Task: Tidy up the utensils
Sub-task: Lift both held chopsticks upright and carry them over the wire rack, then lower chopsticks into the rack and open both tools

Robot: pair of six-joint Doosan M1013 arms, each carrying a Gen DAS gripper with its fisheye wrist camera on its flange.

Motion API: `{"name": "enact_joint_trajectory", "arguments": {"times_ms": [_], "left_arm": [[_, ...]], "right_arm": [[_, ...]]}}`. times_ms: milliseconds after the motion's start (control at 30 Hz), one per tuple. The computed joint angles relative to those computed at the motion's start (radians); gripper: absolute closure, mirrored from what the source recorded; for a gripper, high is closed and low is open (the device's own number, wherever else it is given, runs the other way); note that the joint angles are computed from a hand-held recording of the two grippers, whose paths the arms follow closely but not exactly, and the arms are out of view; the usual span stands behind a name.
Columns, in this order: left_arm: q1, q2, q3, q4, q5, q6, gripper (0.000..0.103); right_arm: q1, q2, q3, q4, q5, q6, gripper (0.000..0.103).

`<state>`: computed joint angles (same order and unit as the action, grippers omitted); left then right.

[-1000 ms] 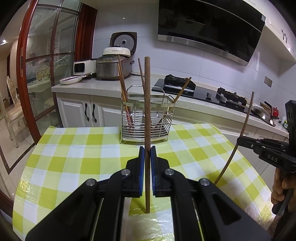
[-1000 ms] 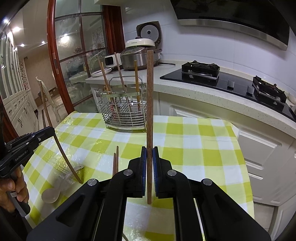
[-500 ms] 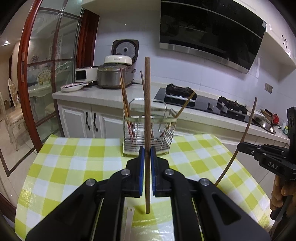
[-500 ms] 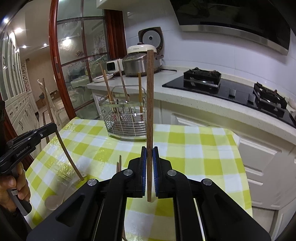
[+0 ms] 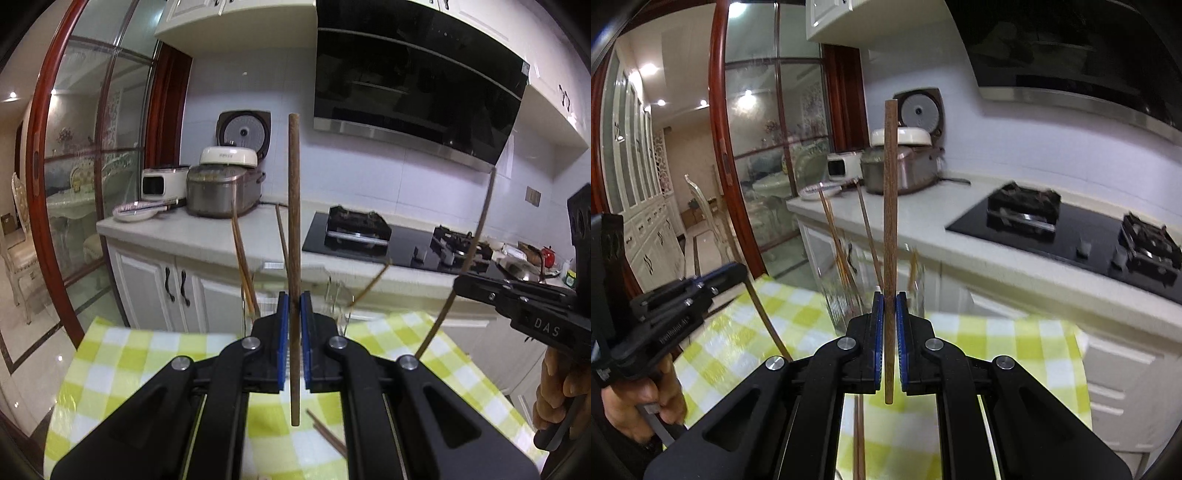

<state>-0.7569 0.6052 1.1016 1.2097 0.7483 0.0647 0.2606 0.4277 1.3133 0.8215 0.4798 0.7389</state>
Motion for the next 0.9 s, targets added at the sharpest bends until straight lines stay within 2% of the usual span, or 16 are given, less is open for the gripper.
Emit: {"name": "enact_joint_trajectory", "arguments": {"times_ms": [267, 500, 700, 900], "left_arm": [[0.029, 0.032, -0.109, 0.012, -0.002, 0.067, 0.096], [0.060, 0.077, -0.205, 0.007, -0.014, 0.096, 0.096], [0.092, 0.136, -0.283, -0.027, -0.014, 0.104, 0.096], [0.110, 0.184, -0.332, -0.060, -0.004, 0.103, 0.096]], "right_arm": [[0.015, 0.056, -0.148, -0.004, 0.019, 0.033, 0.095], [0.032, 0.133, -0.283, -0.074, 0.008, 0.120, 0.095], [0.039, 0.190, -0.351, -0.125, -0.019, 0.188, 0.095], [0.041, 0.256, -0.428, -0.210, 0.010, 0.275, 0.095]]}}
